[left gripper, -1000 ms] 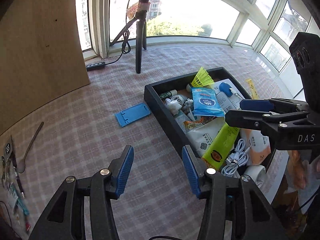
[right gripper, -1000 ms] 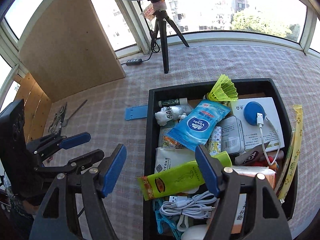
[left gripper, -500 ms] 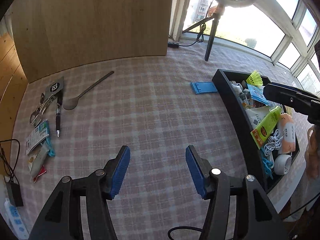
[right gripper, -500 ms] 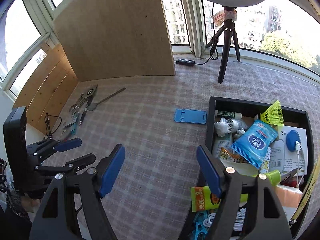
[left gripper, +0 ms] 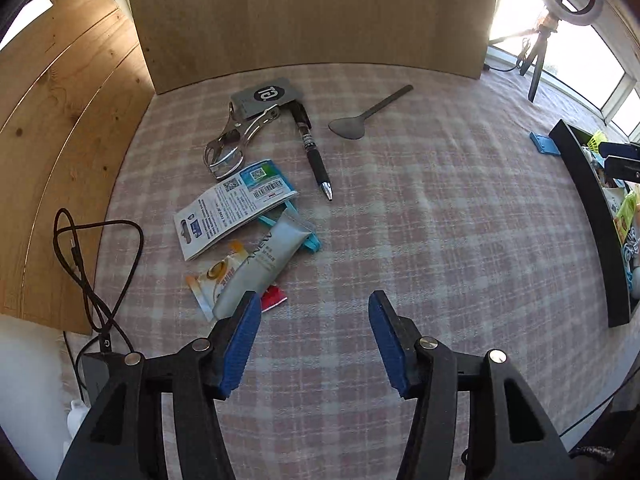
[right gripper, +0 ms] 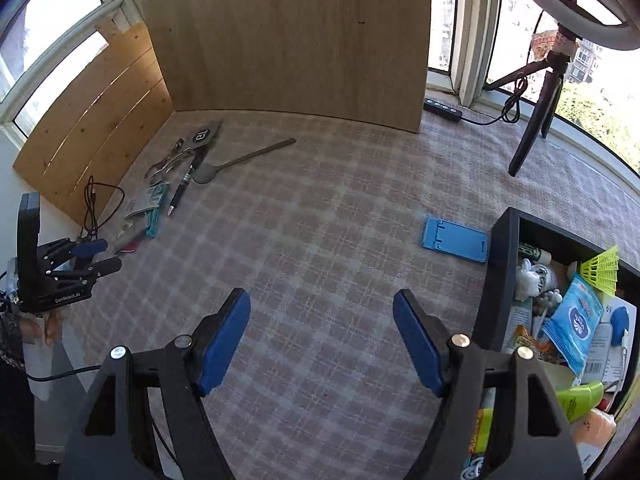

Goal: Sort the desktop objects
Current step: 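Grasp the grey tube with the left tool while the right tool grasps the metal spoon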

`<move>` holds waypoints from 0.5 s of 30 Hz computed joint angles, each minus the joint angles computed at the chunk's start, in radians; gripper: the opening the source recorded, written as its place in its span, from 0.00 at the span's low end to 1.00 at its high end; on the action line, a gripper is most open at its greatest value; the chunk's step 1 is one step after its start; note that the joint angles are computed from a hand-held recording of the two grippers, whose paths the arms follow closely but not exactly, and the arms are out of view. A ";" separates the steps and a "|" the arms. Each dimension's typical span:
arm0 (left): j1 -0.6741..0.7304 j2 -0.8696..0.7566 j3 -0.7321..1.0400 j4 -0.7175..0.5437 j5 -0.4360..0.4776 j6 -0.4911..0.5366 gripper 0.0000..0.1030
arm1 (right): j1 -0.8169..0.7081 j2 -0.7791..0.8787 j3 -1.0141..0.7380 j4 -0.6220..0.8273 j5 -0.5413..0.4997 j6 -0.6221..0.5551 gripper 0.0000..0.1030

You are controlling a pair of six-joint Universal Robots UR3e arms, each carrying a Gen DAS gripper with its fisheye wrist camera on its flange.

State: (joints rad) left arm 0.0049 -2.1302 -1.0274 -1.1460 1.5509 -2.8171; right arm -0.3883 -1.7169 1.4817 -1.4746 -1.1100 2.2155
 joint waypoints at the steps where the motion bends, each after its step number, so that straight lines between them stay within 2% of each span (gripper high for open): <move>1: 0.006 -0.018 0.024 -0.011 0.009 0.026 0.47 | 0.055 0.039 -0.031 -0.014 -0.008 0.008 0.69; 2: 0.012 -0.039 0.053 -0.027 0.010 0.053 0.45 | 0.111 0.086 -0.073 -0.020 -0.013 0.013 0.67; 4: 0.024 -0.086 0.133 -0.085 -0.010 0.094 0.43 | 0.231 0.186 -0.158 -0.061 -0.042 0.023 0.54; 6: 0.032 -0.135 0.219 -0.150 -0.027 0.116 0.43 | 0.349 0.296 -0.247 -0.122 -0.086 0.023 0.46; 10: 0.034 -0.249 0.411 -0.283 -0.030 0.114 0.43 | 0.532 0.552 -0.500 -0.134 -0.214 -0.030 0.46; 15: 0.011 -0.409 0.685 -0.441 0.010 0.118 0.40 | 0.627 0.841 -0.841 -0.038 -0.302 -0.121 0.46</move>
